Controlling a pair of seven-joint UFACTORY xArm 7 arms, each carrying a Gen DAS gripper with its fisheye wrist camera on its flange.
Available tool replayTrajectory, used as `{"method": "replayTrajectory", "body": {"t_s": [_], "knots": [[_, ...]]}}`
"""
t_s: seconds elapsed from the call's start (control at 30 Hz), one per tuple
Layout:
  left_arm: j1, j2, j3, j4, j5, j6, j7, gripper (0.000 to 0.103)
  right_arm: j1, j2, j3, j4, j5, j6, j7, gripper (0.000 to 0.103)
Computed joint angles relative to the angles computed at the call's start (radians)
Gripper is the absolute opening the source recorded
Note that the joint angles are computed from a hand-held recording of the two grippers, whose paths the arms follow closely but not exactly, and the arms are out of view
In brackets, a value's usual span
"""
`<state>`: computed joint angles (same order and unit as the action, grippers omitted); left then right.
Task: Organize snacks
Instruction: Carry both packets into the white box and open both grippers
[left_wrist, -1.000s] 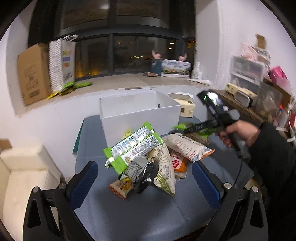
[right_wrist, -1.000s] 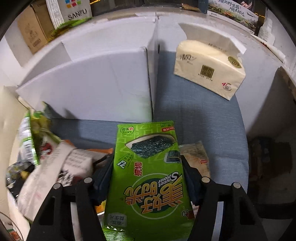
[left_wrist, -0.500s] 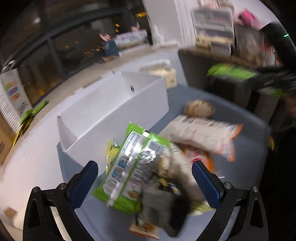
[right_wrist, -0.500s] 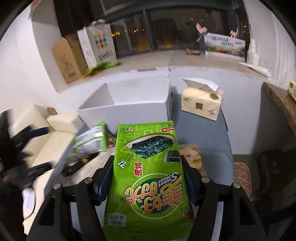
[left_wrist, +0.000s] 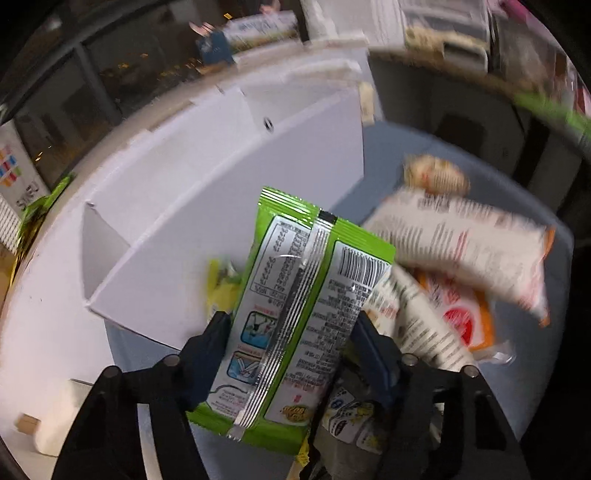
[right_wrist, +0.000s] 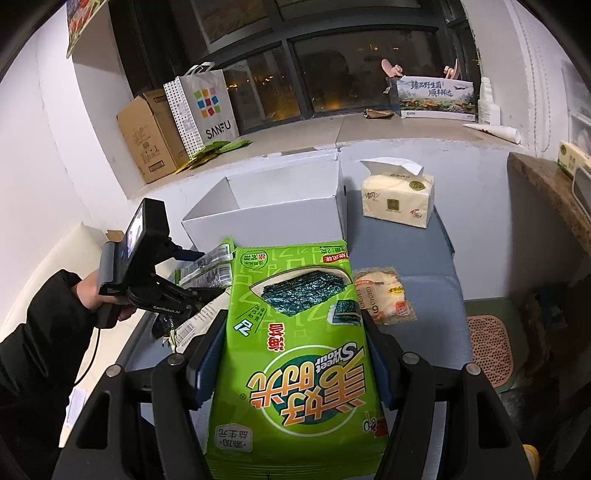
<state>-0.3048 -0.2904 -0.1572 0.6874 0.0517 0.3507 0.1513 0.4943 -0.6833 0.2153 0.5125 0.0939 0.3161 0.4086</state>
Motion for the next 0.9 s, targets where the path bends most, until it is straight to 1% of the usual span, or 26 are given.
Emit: {"method": "replayTrajectory", "body": {"t_s": [0.07, 0.17, 0.2, 0.27, 0.33, 0.37, 0.4, 0.43, 0.5, 0.53, 0.57, 0.6, 0.63, 0.67, 0.7, 0.73, 0.77, 0.8, 0.83, 0.87, 0.9], "knots": [[-0.041, -0.062, 0.045, -0.044, -0.095, -0.058, 0.015, 0.070, 0.002, 0.009, 0.001, 0.000, 0.003, -0.010, 0.003, 0.070], [-0.119, -0.135, 0.129, -0.073, -0.250, -0.114, 0.047, 0.070, -0.006, 0.027, 0.007, 0.006, -0.001, -0.043, 0.012, 0.070], [-0.134, -0.150, 0.148, -0.074, -0.285, -0.126, 0.048, 0.070, -0.006, 0.037, 0.005, 0.010, -0.001, -0.058, 0.013, 0.070], [-0.193, -0.180, 0.220, -0.058, -0.401, -0.166, 0.040, 0.070, -0.005, 0.079, -0.005, 0.040, 0.003, -0.095, 0.011, 0.070], [-0.232, -0.176, 0.276, -0.015, -0.483, -0.182, 0.035, 0.070, -0.020, 0.142, -0.007, 0.093, -0.005, -0.136, 0.006, 0.070], [-0.219, -0.161, 0.273, 0.014, -0.501, -0.194, 0.012, 0.070, -0.065, 0.182, 0.021, 0.138, -0.030, -0.141, 0.025, 0.070], [-0.191, -0.129, 0.250, 0.051, -0.496, -0.198, -0.021, 0.070, -0.097, 0.222, 0.041, 0.179, -0.052, -0.154, 0.037, 0.070], [-0.146, -0.089, 0.221, 0.097, -0.481, -0.192, -0.069, 0.070, -0.125, 0.286, 0.052, 0.244, -0.073, -0.169, 0.045, 0.070], [-0.075, -0.019, 0.182, 0.175, -0.446, -0.172, -0.142, 0.070, -0.175, 0.401, 0.079, 0.368, -0.119, -0.163, 0.077, 0.070], [-0.050, 0.032, 0.173, 0.230, -0.432, -0.146, -0.169, 0.070, -0.184, 0.456, 0.081, 0.428, -0.149, -0.155, 0.089, 0.070], [-0.045, 0.071, 0.176, 0.269, -0.448, -0.129, -0.168, 0.070, -0.228, 0.529, 0.113, 0.511, -0.220, -0.130, 0.135, 0.070], [-0.056, 0.132, 0.199, 0.334, -0.497, -0.099, -0.150, 0.070, -0.239, 0.610, 0.121, 0.608, -0.282, -0.076, 0.172, 0.070], [-0.036, 0.169, 0.185, 0.371, -0.505, -0.083, -0.157, 0.070, -0.236, 0.687, 0.118, 0.699, -0.335, -0.027, 0.206, 0.070], [-0.013, 0.211, 0.171, 0.418, -0.476, -0.062, -0.191, 0.070, -0.223, 0.741, 0.105, 0.760, -0.361, 0.004, 0.222, 0.070], [0.002, 0.241, 0.160, 0.447, -0.468, -0.053, -0.197, 0.070, -0.206, 0.811, 0.093, 0.842, -0.368, 0.053, 0.221, 0.070], [0.021, 0.277, 0.147, 0.487, -0.418, -0.032, -0.233, 0.070, -0.189, 0.859, 0.081, 0.901, -0.369, 0.086, 0.218, 0.070], [0.038, 0.306, 0.137, 0.518, -0.365, -0.012, -0.280, 0.072, -0.171, 0.911, 0.067, 0.961, -0.370, 0.117, 0.215, 0.070], [0.052, 0.331, 0.128, 0.537, -0.355, -0.007, -0.292, 0.080, -0.157, 0.957, 0.059, 1.018, -0.360, 0.147, 0.196, 0.070], [0.067, 0.350, 0.119, 0.557, -0.354, 0.021, -0.301, 0.087, -0.151, 0.986, 0.057, 1.051, -0.336, 0.166, 0.167, 0.072], [0.078, 0.356, 0.115, 0.559, -0.323, 0.035, -0.346, 0.100, -0.142, 1.017, 0.050, 1.089, -0.321, 0.188, 0.144, 0.075], [0.091, 0.365, 0.109, 0.564, -0.302, 0.040, -0.368, 0.103, -0.128, 1.039, 0.034, 1.116, -0.319, 0.206, 0.142, 0.080]]}}
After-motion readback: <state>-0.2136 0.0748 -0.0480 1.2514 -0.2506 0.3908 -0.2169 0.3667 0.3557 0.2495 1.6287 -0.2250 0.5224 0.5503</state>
